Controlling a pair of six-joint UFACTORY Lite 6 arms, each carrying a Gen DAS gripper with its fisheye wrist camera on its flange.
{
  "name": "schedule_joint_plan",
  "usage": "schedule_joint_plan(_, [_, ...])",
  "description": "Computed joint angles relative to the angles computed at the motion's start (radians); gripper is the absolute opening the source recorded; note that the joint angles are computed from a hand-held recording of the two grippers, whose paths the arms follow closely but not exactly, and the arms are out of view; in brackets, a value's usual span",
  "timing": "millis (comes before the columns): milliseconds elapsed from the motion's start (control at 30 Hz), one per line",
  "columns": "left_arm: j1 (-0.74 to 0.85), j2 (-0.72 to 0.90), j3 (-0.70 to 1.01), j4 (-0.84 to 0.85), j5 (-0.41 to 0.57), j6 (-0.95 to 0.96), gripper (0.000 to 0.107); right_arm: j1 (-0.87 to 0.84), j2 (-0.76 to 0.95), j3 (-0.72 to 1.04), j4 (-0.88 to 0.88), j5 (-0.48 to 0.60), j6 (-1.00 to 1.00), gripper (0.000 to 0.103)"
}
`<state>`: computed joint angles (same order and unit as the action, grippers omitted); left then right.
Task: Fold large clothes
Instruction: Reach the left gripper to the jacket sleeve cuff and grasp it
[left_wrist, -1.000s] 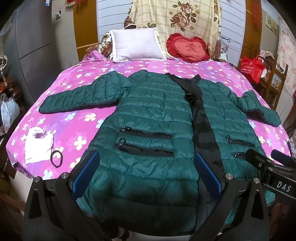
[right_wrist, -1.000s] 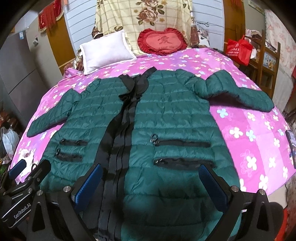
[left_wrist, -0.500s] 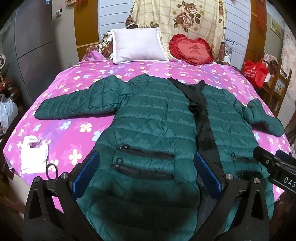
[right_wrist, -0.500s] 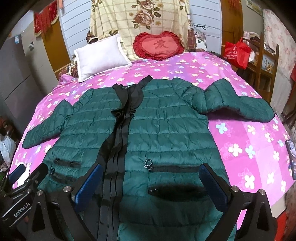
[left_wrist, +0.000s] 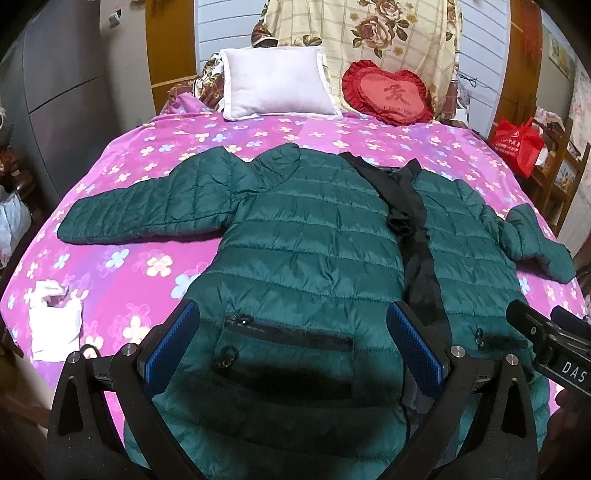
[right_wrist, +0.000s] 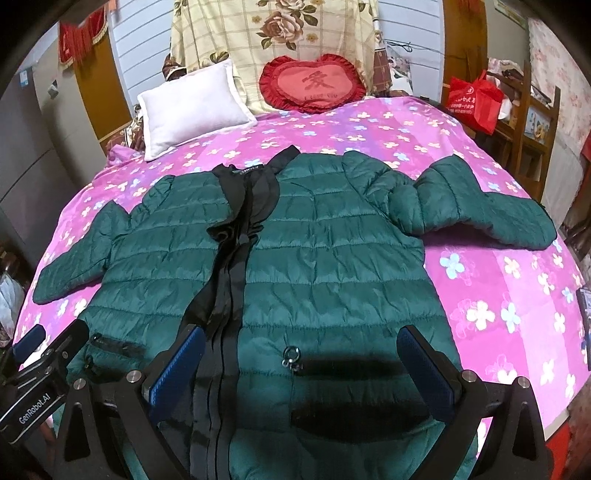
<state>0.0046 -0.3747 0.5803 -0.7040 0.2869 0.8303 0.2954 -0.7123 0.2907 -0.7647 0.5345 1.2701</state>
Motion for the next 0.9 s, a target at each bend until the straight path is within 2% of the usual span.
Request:
schedule_joint_plan(200, [-0.02, 0.073, 0.047, -0.022, -0.025, 0.012, 0.102, -0.055, 0.098, 0.031, -0.054, -0.078, 0.027, 0.103])
schedule_joint_plan(900, [-0.067, 0.22, 0.143, -0.077, -0.053, 0.025, 0.102, -0.131, 0.342, 0.121, -0.256, -0.206, 0.194, 0.103])
